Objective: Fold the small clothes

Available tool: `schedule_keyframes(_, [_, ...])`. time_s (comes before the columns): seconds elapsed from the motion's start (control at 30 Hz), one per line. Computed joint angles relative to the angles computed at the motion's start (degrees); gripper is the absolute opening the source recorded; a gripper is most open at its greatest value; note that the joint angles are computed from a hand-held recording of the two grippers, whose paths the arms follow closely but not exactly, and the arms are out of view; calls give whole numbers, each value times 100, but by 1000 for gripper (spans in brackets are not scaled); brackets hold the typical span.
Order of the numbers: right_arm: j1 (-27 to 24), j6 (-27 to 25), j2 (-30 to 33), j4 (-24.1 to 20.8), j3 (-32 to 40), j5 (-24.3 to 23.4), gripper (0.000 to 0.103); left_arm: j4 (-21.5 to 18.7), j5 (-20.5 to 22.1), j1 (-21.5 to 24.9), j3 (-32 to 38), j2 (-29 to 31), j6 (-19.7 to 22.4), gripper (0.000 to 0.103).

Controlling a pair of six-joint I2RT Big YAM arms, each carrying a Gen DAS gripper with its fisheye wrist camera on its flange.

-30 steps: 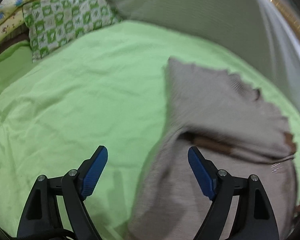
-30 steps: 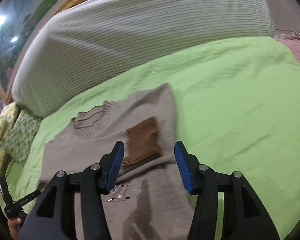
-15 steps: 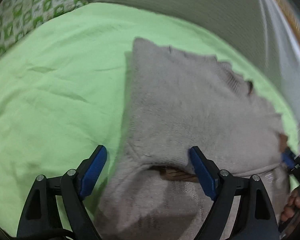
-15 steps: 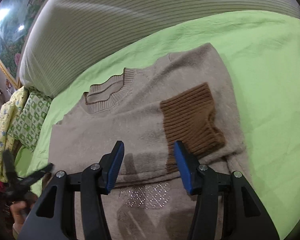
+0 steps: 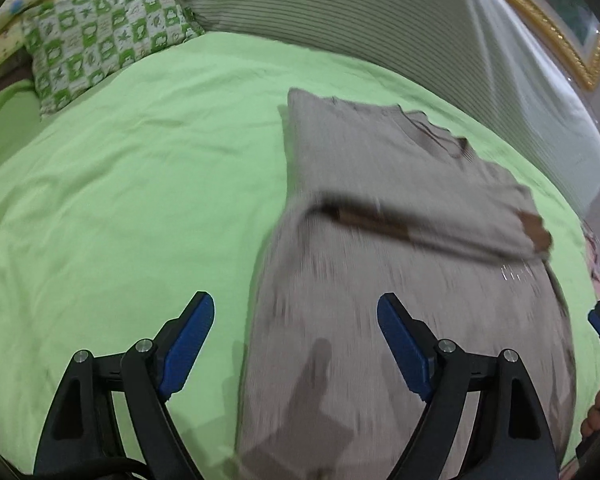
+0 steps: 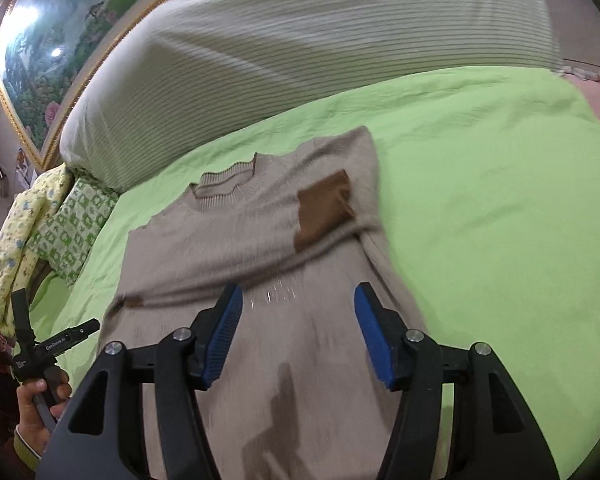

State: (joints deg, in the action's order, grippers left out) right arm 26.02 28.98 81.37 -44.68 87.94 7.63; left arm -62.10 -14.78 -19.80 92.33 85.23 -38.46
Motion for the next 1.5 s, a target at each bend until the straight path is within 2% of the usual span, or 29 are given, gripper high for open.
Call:
schedule_keyframes(0.2, [286,126,-837,-288,-856,313,60,-263,-116,-487,-703,-760,-158,85])
schedule_keyframes(0.33, [495,482,-1370,-416,-1386,505,60,-378,-125,-779,-1160,-1237,-398,85])
schedule_keyframes(0.7, [927,1154,-2348,-635,-2336,744,60,-345,392,-1293,-2098,-2048,-880,85])
schedule_keyframes(0.93, [965,1240,-2560,-589,-2609,511,60,-353,360,-1696,-2329,-2151,-1026,86])
schedule_keyframes(1.03, [976,1208,-2553,-614,-2647,392,60,-186,594,-1748,-2376,-2167,-1036,86])
schedule_keyframes(1.1, [966,1201,-2579,-556,-2707,280,60,-153,583,-1790,-2372,-2117,-1014,84])
schedule_keyframes(1.27, [693,1314,-2750,-129,-3002,-394,60,-201,420,-1895,-2339,-2033,-910,83])
schedule_keyframes(1.37, [579,1334,-2766,5,-3059,-733,60,-134,454,-1901,-2369,-2046,-880,77])
schedule_keyframes(1.4, [565,1322,-2754,17,-3054,-808,60,-110,479,-1892,-2378,-2055,-860,72])
schedule_keyframes(1.47, [497,1233,-2690,41,-3022,-1044,60,-78,484,-1892,-2392,-2069,-787,55])
schedule_keyframes(1.5, [487,1170,-2646,47,-2995,-1150,60,-5,586,-1869,-2420,-2096,-737,37])
